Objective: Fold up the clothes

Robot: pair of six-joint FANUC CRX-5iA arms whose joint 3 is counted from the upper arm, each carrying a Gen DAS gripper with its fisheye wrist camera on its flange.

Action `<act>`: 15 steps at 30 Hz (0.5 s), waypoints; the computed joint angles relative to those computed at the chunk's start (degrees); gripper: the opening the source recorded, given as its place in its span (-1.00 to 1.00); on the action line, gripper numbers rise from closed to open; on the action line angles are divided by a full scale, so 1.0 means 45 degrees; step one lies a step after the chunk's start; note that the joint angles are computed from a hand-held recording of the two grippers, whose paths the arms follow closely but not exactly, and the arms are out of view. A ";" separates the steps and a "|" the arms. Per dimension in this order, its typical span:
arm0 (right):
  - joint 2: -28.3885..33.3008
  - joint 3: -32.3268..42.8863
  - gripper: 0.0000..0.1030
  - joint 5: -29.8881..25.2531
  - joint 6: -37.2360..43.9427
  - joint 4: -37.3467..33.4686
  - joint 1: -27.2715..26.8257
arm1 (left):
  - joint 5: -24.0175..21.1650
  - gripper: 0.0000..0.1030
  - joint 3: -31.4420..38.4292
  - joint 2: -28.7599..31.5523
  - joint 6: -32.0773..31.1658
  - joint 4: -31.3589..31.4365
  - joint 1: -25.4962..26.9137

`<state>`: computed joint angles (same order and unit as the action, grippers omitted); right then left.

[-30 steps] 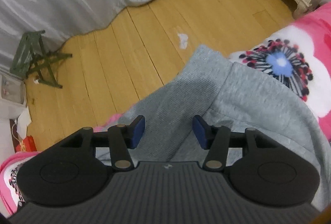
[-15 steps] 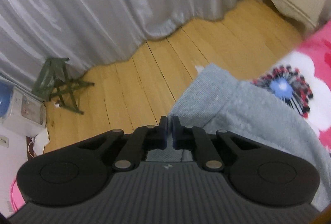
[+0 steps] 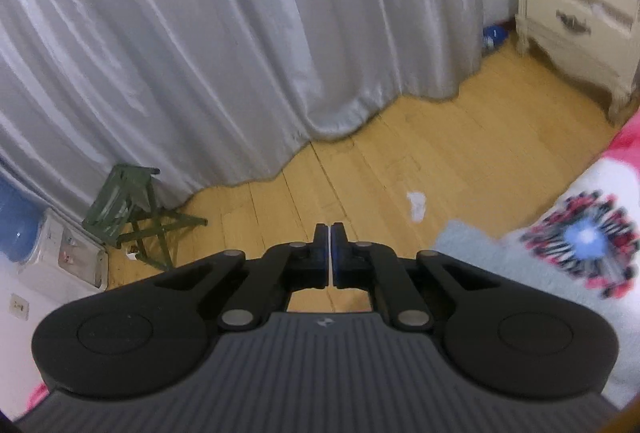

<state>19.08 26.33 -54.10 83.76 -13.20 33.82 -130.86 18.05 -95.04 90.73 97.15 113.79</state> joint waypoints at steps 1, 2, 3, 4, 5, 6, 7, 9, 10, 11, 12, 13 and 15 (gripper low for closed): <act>-0.0486 -0.0499 -0.95 0.0086 0.0253 0.0077 -0.0188 | 0.0002 0.26 0.0013 0.0016 0.0003 -0.0065 -0.0019; -0.1004 -0.1024 -0.94 0.0170 0.0453 0.0181 -0.0387 | -0.0011 0.26 -0.0007 0.0063 -0.0076 -0.0230 -0.0068; -0.1506 -0.1508 -0.89 0.0233 0.0666 0.0273 -0.0600 | 0.0031 0.26 0.0396 0.0332 0.0114 -0.0253 -0.0104; -0.2189 -0.2235 -0.82 0.0396 0.0726 0.0492 -0.0836 | 0.0108 0.26 0.0406 0.0332 0.0125 -0.0458 -0.0162; -0.2973 -0.3117 -0.79 0.0620 0.0627 0.0863 -0.1042 | 0.0192 0.25 0.0393 0.0312 0.0067 -0.0784 -0.0246; -0.3809 -0.4043 -0.71 0.0822 0.0413 0.1341 -0.1223 | 0.0265 0.25 0.0581 0.0375 0.0088 -0.1170 -0.0362; -0.4735 -0.5034 -0.66 0.0963 0.0089 0.1937 -0.1401 | 0.0326 0.25 0.0669 0.0393 0.0089 -0.1555 -0.0467; -0.6598 -0.6899 -0.62 0.1015 -0.0776 0.3150 -0.1660 | 0.0467 0.25 0.0336 0.0286 0.0267 -0.2087 -0.0588; -0.7633 -0.7882 -0.59 0.0919 -0.1412 0.3946 -0.1730 | 0.0602 0.25 -0.0007 0.0192 0.0338 -0.2197 -0.0580; -0.8611 -0.8751 -0.58 0.0699 -0.2158 0.4763 -0.1757 | 0.0793 0.23 -0.0228 0.0141 0.0559 -0.2169 -0.0634; -0.9525 -0.9486 -0.55 0.0374 -0.2878 0.5500 -0.1780 | 0.0988 0.21 -0.0441 0.0092 0.0783 -0.2141 -0.0687; -1.0400 -1.0156 -0.55 0.0024 -0.3625 0.6144 -0.1706 | 0.1189 0.21 -0.0666 0.0047 0.1013 -0.2008 -0.0730; -1.2211 -1.1222 -0.53 -0.0812 -0.5068 0.7242 -0.1396 | 0.1593 0.22 -0.1174 -0.0021 0.1492 -0.1079 -0.0725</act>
